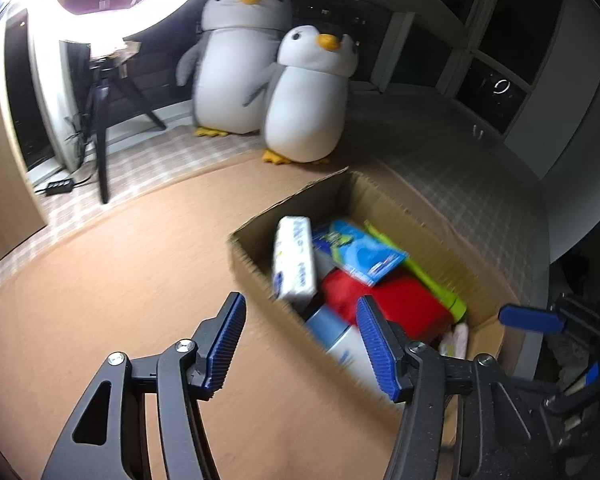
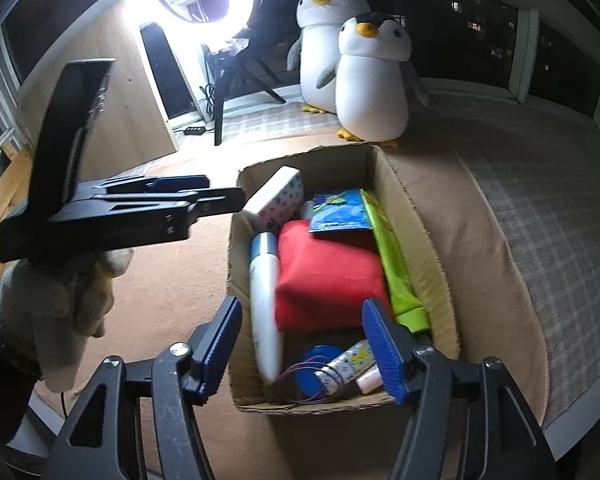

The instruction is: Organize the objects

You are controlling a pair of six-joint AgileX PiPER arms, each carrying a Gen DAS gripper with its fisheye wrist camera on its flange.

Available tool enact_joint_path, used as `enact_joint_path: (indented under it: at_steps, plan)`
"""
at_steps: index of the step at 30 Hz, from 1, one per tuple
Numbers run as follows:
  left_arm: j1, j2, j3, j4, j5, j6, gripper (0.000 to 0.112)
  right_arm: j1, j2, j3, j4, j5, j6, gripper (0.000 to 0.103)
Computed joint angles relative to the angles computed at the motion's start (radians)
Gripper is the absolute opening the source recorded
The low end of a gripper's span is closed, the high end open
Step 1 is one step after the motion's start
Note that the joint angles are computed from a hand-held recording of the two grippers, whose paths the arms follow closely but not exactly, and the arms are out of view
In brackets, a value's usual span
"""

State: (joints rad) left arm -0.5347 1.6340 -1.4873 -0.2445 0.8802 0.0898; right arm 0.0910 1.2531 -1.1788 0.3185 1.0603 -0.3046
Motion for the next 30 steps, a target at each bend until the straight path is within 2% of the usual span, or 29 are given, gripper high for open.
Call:
enact_joint_path:
  at_steps: [3,6,9,14,21,30]
  plan:
    - [0.042,-0.072,0.075,0.003,-0.005,0.019,0.071,0.033,0.002,0.002,0.005,-0.009,0.041,0.067]
    - [0.099,-0.14,0.139,-0.007,0.005,0.043,0.075,0.082,0.005,0.0,-0.005,-0.018,0.091,0.067]
    - [0.161,-0.211,0.192,-0.01,0.018,0.056,0.084,0.143,0.005,0.001,-0.019,-0.034,0.149,0.068]
    - [0.278,-0.33,0.259,-0.002,0.065,0.087,0.096,0.271,0.008,-0.005,-0.08,-0.074,0.269,0.068]
    - [0.489,-0.457,0.307,-0.064,0.173,0.2,0.099,0.453,0.025,-0.02,-0.157,-0.129,0.433,0.071]
    - [0.841,-0.58,0.346,-0.199,0.336,0.427,0.099,0.654,0.062,-0.044,-0.262,-0.191,0.603,0.077]
